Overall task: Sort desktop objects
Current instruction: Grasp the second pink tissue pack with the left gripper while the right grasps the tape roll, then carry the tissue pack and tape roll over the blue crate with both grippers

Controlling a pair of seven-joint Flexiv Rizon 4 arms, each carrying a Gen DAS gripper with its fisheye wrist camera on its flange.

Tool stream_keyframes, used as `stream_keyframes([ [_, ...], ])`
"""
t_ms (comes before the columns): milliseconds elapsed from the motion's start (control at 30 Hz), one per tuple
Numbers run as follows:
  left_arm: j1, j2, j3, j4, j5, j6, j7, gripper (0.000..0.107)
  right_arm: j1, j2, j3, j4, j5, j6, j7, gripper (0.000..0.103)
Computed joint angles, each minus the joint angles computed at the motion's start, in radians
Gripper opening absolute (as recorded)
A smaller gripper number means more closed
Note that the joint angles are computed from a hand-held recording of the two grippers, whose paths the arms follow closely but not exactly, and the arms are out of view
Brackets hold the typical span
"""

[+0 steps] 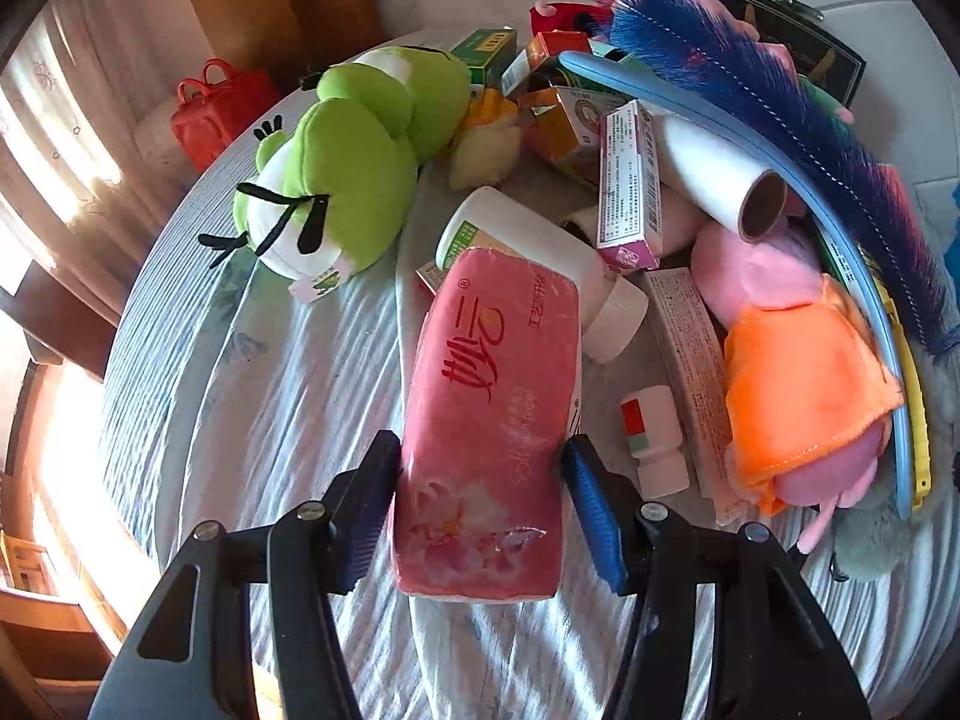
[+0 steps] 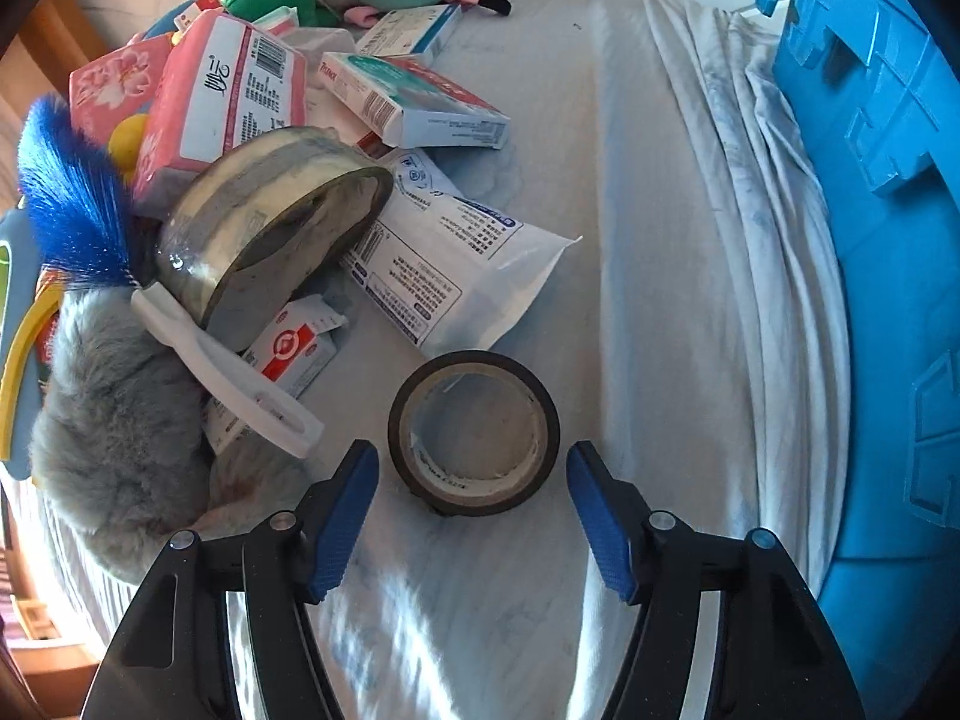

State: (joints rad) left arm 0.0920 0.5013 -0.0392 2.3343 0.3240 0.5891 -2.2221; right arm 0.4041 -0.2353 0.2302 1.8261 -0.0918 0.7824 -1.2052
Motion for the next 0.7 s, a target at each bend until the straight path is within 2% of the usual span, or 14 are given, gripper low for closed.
stream_keyframes([
  [33,-0.002,-0.002,-0.005,0.000,-0.001,0.003,-0.003,0.055,0.001,-0.003,0.000,-0.003,0.000,-0.004,-0.003,0.055],
  [167,-0.003,0.009,-0.004,0.002,-0.006,0.002,-0.019,0.049,0.005,0.002,0.000,0.004,-0.017,-0.003,-0.005,0.055],
  [300,-0.013,0.050,-0.002,0.007,-0.022,-0.002,-0.017,0.048,0.009,0.048,0.004,0.036,-0.037,0.025,0.008,0.055],
  [533,-0.021,0.120,-0.054,-0.037,0.000,0.007,-0.024,0.048,0.023,0.155,0.024,0.068,-0.055,0.107,0.009,0.055],
  [700,-0.027,0.098,-0.108,-0.127,0.017,0.067,-0.010,0.048,0.032,0.205,0.022,0.037,-0.115,0.153,0.025,0.055],
])
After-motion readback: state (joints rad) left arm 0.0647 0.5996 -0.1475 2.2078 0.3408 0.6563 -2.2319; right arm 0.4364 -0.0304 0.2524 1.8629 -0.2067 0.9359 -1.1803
